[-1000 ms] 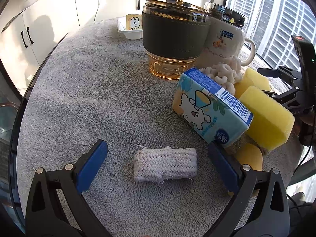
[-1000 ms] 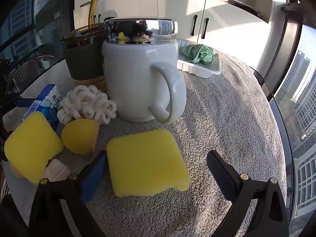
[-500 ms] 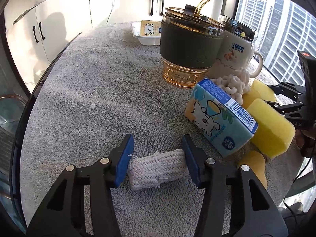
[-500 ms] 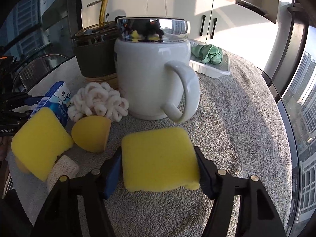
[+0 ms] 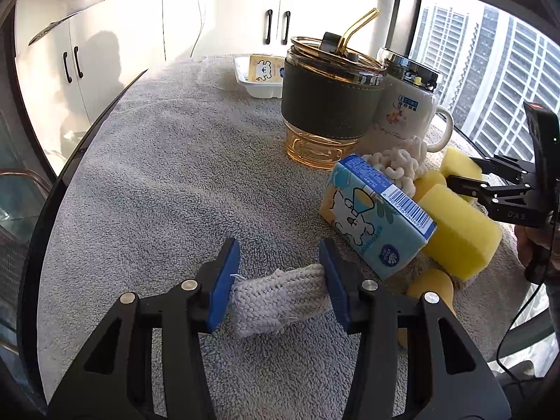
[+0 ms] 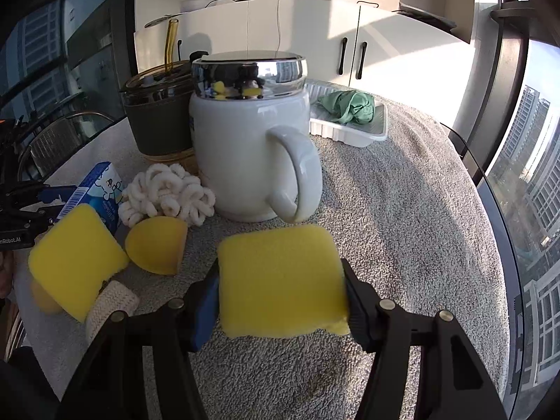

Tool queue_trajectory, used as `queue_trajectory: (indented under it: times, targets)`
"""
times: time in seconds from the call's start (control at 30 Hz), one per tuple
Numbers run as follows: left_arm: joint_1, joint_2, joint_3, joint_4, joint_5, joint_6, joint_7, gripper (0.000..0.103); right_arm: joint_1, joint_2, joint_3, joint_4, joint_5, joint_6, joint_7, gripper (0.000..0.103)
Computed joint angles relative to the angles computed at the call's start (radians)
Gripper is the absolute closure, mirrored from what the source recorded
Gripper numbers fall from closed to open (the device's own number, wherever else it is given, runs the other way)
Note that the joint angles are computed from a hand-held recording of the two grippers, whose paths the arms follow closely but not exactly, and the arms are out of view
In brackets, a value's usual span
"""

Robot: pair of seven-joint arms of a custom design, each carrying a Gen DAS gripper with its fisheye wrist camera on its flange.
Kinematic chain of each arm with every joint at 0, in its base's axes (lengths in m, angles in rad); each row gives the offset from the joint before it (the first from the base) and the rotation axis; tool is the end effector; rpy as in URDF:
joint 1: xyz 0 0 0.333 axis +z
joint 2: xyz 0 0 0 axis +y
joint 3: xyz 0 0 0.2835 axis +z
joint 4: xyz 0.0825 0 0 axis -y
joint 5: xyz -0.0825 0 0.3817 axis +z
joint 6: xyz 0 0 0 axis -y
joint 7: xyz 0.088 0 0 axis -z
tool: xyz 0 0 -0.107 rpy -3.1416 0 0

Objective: Organize soft objects
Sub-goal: 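Lift the rope and sponge and carry both over the white tray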

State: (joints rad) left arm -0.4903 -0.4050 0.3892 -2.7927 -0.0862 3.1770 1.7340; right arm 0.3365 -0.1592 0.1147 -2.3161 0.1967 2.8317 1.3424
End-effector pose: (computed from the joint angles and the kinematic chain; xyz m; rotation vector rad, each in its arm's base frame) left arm 0.4230 -0.0403 0.3778 -1.6879 1.9532 -0.8802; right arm 0.4854 0.2257 0.4538 -2.1756 1.2641 -0.4441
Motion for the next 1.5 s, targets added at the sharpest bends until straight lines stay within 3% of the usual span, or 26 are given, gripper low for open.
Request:
queue_trajectory:
  times: [0.17,0.33,0.63,0.9,1.0,1.17,1.3,1.5]
  targets:
    - [0.026,-0.028,-0.022,-0.014,0.018,0.008,-0.011,0.058,0.000,-0.006,-0.004,-0.004,0.013,0.007,0.001,0.039]
    - [0.012,-0.043,-0.001,-0.010,0.019,-0.009,-0.011,0.058,0.000,-0.017,-0.004,-0.011,0.017,0.010,0.000,0.039]
    - [0.035,-0.096,-0.012,0.010,-0.003,-0.044,0.018,0.058,-0.017,-0.057,-0.013,-0.015,0.014,-0.002,0.004,0.039]
    - [0.095,-0.096,-0.043,0.144,-0.021,-0.106,0.095,0.058,-0.080,-0.091,-0.026,0.063,-0.054,-0.052,0.004,0.039]
    - [0.108,-0.052,-0.057,0.247,-0.029,-0.115,0.152,0.058,-0.112,-0.073,-0.033,0.152,-0.095,-0.075,0.000,0.039]
    - [0.132,0.122,-0.082,0.506,-0.056,-0.155,0.241,0.058,-0.143,0.027,-0.051,0.378,-0.137,-0.114,-0.018,0.039]
    - [0.104,0.282,-0.062,0.730,-0.193,-0.238,0.364,0.058,-0.146,0.177,-0.068,0.634,-0.166,-0.185,-0.025,0.039]
    - [0.165,0.509,-0.123,1.012,-0.323,-0.339,0.452,0.058,-0.120,0.463,-0.093,1.081,-0.167,-0.353,-0.052,0.039]
